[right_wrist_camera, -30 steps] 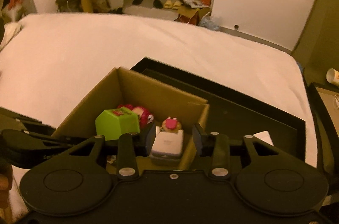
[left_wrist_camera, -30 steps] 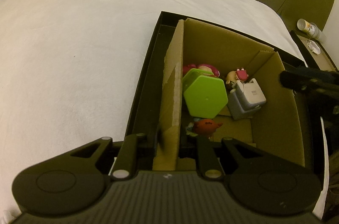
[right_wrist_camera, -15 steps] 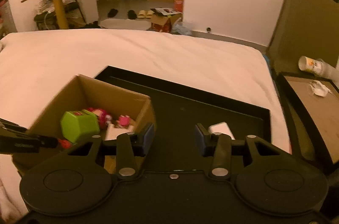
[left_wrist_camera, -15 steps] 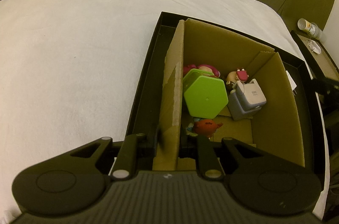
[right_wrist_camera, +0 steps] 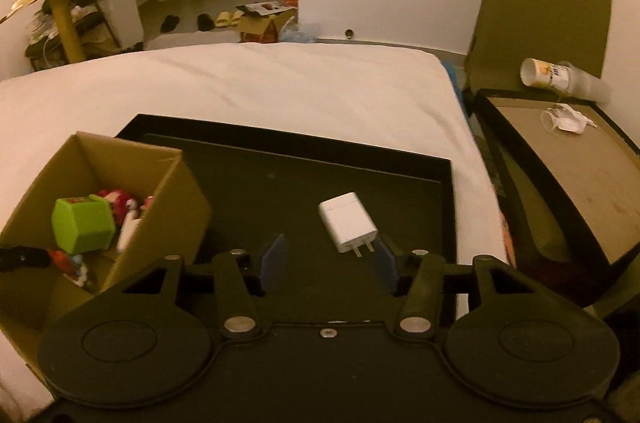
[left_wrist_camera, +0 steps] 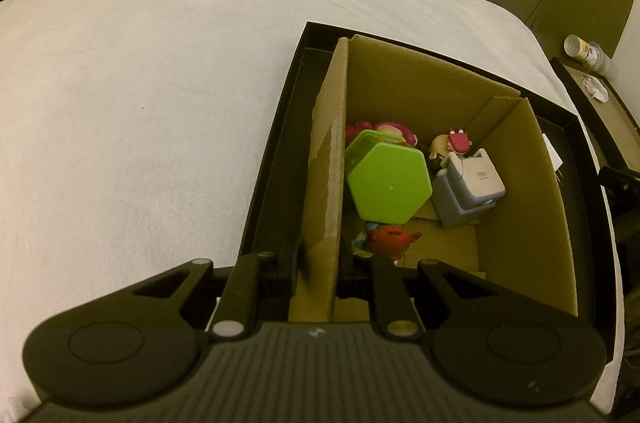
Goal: Organize rigid objects
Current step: 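Move the right gripper to the white USB wall plug and grasp it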
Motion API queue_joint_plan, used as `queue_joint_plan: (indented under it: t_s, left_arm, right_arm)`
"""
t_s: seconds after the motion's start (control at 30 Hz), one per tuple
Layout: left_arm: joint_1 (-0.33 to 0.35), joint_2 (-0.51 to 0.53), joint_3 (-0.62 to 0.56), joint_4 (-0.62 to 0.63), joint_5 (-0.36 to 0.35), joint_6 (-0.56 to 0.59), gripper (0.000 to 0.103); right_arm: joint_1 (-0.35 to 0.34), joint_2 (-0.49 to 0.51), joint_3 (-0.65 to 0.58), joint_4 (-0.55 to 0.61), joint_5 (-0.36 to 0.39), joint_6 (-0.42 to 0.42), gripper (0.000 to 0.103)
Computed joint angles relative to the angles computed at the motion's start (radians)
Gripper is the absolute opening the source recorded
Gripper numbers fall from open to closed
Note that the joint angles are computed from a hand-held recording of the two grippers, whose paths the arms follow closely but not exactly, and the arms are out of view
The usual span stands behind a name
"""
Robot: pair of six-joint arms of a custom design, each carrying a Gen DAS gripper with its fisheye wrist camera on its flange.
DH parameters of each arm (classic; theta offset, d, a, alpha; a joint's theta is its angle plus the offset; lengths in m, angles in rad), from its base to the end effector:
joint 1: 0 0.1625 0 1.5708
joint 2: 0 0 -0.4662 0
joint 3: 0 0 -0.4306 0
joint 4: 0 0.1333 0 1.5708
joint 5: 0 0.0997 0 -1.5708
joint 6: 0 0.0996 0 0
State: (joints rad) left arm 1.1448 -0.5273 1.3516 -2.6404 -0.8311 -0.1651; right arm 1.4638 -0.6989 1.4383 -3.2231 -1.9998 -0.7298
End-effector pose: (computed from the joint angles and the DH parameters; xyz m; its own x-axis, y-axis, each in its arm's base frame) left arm -0.1521 -0.8203 0.0338 -0.7961 0.0089 -0.6051 0.2737 0.8970 -0.3470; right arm 0.0051 -0.8129 0.1958 -0.6912 -0.0890 0.7171 -0.5307 0.7361 -0.4202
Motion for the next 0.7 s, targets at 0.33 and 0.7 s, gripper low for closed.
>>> queue_joint_plan:
  t_s: [0.33, 0.7]
  left_arm:
    - [-0.002, 0.003, 0.003, -0.008, 0.011, -0.006, 0.014]
    - [-0.002, 0.003, 0.003, -0.010, 0.009, -0.008, 0.014]
  right_arm:
    - [-0.025, 0.039, -0.073, 0.054, 0.015, 0.013, 0.052]
    - [-0.044, 0.111, -0.162, 0.085, -0.019, -0.025, 0.052]
